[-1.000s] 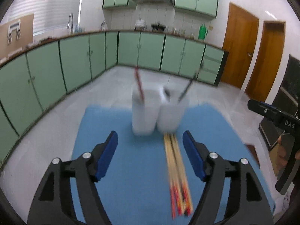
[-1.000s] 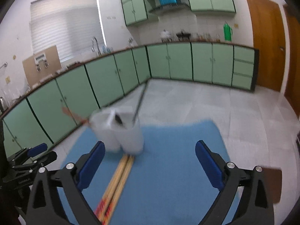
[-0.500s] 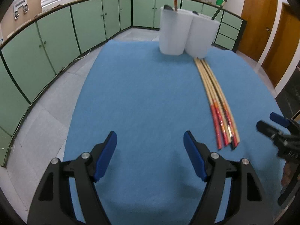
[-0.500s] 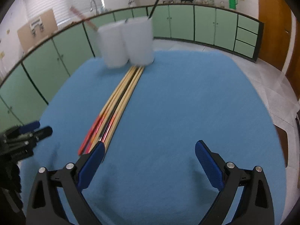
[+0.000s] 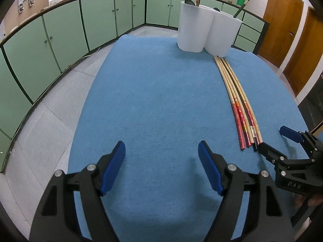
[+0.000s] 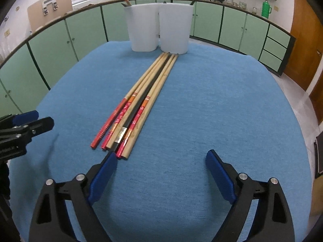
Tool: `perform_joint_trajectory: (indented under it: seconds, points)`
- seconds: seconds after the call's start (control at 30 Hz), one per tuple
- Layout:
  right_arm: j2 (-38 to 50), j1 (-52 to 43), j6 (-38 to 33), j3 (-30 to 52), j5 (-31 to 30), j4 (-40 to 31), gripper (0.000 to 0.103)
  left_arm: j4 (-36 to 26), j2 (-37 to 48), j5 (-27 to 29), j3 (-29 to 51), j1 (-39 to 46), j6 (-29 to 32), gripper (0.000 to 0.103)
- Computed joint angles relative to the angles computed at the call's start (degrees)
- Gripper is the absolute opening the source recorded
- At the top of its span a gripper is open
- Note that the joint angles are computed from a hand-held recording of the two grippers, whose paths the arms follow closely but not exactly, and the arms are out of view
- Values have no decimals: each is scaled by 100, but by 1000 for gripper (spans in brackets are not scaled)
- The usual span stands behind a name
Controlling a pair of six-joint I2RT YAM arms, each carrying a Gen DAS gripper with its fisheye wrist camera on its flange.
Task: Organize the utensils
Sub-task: 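Withdraw both open tools back toward the chopsticks, then grasp a plain wooden chopstick with the right tool while the left tool grasps a red-tipped chopstick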
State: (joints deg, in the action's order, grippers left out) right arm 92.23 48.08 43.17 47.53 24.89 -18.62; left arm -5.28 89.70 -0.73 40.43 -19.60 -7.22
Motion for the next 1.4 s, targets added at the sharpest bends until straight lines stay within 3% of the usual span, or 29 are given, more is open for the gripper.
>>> perform_joint_trajectory:
  seconds: [0.2,0.4,0.5,0.63,0.7,0.73,1.07,1.4]
  points:
    - [-376,-202,254,-275,126,-315,86,-22,2,-16,21,-57,-20,73]
    - [-683,-246,335,-592,-50,19,74,-31,-70,-3,-22,-172,-55,73]
    - [-535,-169,233,-499,-64,184,62,-73,-59,-27,13,-279,-75,73]
    - [-301,-161,15,-323,-85,366,34,-127,-46,-81,54,-430,-108,73]
    - [-281,-155,-16,-342,-145,462,13,-152,1,-119,84,-496,-113,74]
    - [-276,-185,-67,-356,-207,521,9,-158,19,-127,86,-526,-117,74]
    - [-912,-214,100,-997,-220,636,7,-142,327,-66,261,-1099,-303,74]
    - [-1151,-328,74,-1253,-298,761,7,41,858,-654,550,-1602,-652,67]
